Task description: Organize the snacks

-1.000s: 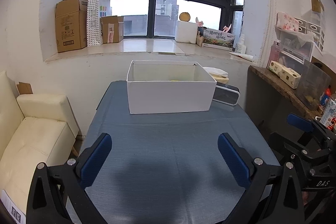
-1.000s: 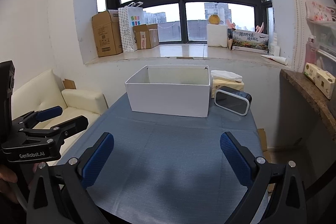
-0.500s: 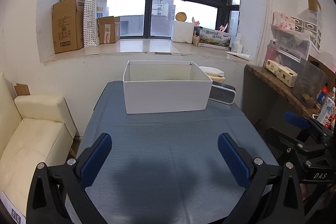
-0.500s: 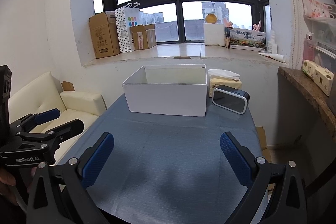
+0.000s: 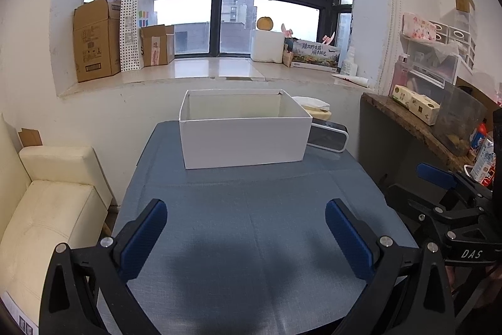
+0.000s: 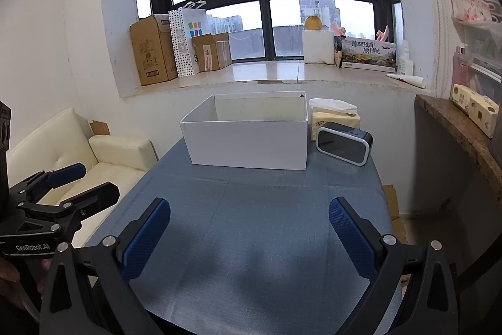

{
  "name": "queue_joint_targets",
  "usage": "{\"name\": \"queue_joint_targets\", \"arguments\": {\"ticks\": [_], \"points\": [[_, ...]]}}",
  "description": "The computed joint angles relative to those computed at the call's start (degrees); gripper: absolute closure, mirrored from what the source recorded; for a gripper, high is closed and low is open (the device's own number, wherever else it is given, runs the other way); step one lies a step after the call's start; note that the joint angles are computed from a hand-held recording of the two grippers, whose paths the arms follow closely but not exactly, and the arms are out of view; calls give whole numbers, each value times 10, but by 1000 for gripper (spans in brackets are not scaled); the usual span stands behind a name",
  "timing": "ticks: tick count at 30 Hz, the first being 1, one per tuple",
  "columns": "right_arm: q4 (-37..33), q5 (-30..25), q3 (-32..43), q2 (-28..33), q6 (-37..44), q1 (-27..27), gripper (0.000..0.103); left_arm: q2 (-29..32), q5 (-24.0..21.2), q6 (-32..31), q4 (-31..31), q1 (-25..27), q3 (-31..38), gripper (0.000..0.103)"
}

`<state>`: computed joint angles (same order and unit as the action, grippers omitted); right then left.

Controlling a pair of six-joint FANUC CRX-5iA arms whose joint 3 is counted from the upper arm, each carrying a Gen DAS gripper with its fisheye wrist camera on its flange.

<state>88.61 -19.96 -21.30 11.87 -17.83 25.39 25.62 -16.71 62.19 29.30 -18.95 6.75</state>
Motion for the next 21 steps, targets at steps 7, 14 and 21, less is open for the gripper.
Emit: {"name": "queue_joint_targets", "arguments": {"ticks": [7,14,21], "points": [[-5,-2,2,1,5,2,0,1,-2,3,-3,1,2,0],[1,2,0,2,0,2,0,1,-4,18,-19,1,6,0],[-4,1,2,4,4,5,0,-1,-4,22,-24,2,4,0]]}}
